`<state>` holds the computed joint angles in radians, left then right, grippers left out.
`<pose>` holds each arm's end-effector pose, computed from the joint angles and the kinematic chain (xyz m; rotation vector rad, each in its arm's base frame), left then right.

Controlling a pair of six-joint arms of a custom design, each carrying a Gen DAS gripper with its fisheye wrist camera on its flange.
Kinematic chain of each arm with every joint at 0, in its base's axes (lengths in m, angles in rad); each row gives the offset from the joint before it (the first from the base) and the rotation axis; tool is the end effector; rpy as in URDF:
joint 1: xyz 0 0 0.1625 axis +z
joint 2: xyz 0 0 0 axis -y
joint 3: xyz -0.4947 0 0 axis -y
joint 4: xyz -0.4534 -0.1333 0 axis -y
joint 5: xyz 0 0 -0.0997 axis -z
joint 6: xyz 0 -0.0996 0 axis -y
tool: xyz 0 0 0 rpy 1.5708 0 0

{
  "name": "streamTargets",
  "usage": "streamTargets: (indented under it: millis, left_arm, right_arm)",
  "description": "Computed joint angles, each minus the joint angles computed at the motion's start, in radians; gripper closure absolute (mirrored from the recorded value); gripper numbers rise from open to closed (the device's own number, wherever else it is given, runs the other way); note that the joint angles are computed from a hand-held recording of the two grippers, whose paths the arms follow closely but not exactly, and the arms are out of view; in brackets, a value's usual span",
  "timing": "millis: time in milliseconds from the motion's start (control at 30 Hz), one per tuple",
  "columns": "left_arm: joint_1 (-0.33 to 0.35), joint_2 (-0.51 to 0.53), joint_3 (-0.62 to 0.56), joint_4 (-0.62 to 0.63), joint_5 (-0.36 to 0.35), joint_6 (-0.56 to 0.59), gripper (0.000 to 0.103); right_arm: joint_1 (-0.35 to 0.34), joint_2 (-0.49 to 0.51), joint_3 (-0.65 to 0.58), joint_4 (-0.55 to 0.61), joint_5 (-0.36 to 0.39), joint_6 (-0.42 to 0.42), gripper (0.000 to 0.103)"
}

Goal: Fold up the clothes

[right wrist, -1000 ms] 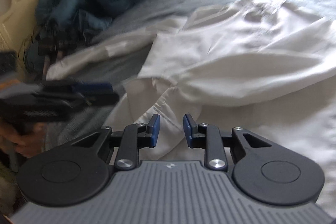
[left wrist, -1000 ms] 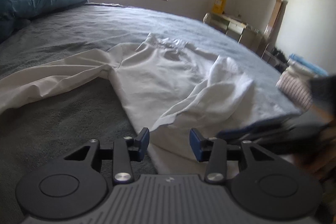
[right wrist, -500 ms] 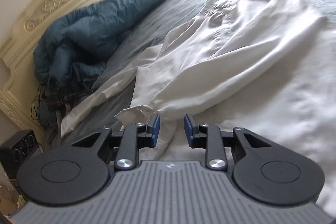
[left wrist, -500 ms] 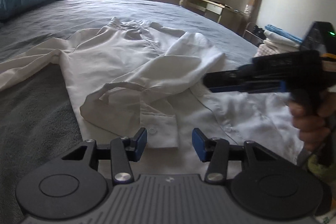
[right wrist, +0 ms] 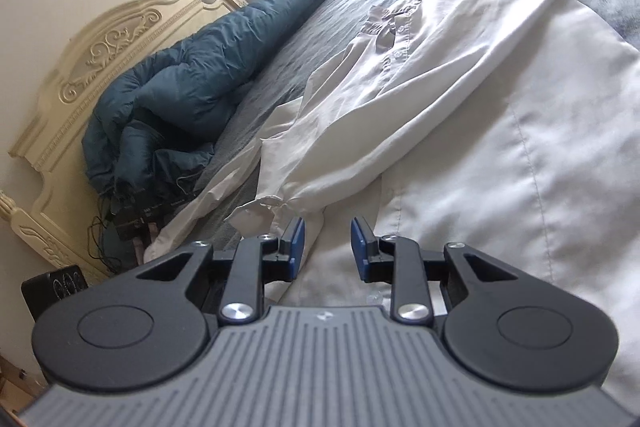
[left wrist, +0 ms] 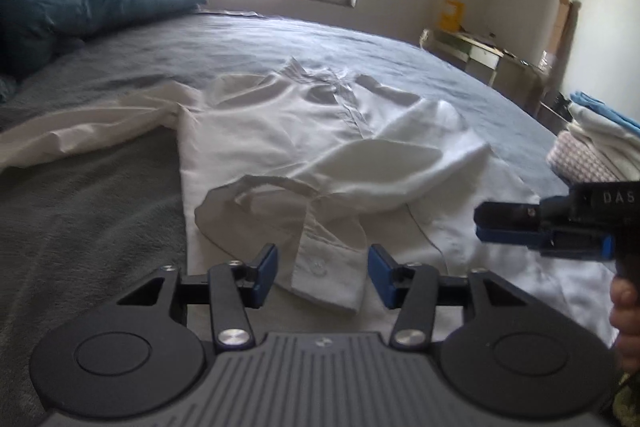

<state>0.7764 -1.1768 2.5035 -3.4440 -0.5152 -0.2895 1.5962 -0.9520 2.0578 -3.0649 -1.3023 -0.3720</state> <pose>-0.1385 -0.4443 0.1892 0.2027 2.2336 -1.1970 0.1754 -0.6146 0.1091 -0.6436 2.8087 -0.6250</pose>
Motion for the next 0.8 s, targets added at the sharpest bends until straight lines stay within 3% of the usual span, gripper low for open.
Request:
streamTargets:
  millis: [100,200,367,533,733,800]
  left_arm:
    - [-0.006,0.008,-0.004,0.033,0.024,-0.045,0.048]
    - [0.007,0.012,-0.01,0.053,-0.003,-0.061,0.049]
    - [0.003,0.056,-0.011,-0.072,0.005,0.017,0.061]
    - [0.009,0.078,0.004,-0.237,-0.063,0.093,0.061]
    - [0.038,0.088,0.001,-0.201,-0.094,0.039,0.061]
    - [0.038,0.11,-0.006,-0.212,-0.071,0.054,0.068]
  right_arm:
    - [-0.011,-0.005,0.003,0.008,0.021,0.003,0.078]
    - [-0.018,-0.012,0.009,0.014,0.037,0.0,0.077]
    - [-0.025,-0.023,0.018,0.021,0.046,0.001,0.077]
    - [-0.024,-0.024,0.022,0.018,0.037,0.004,0.077]
    - [-0.016,-0.013,0.018,0.018,0.017,0.015,0.077]
    - [-0.012,-0.01,0.017,0.017,0.01,0.015,0.077]
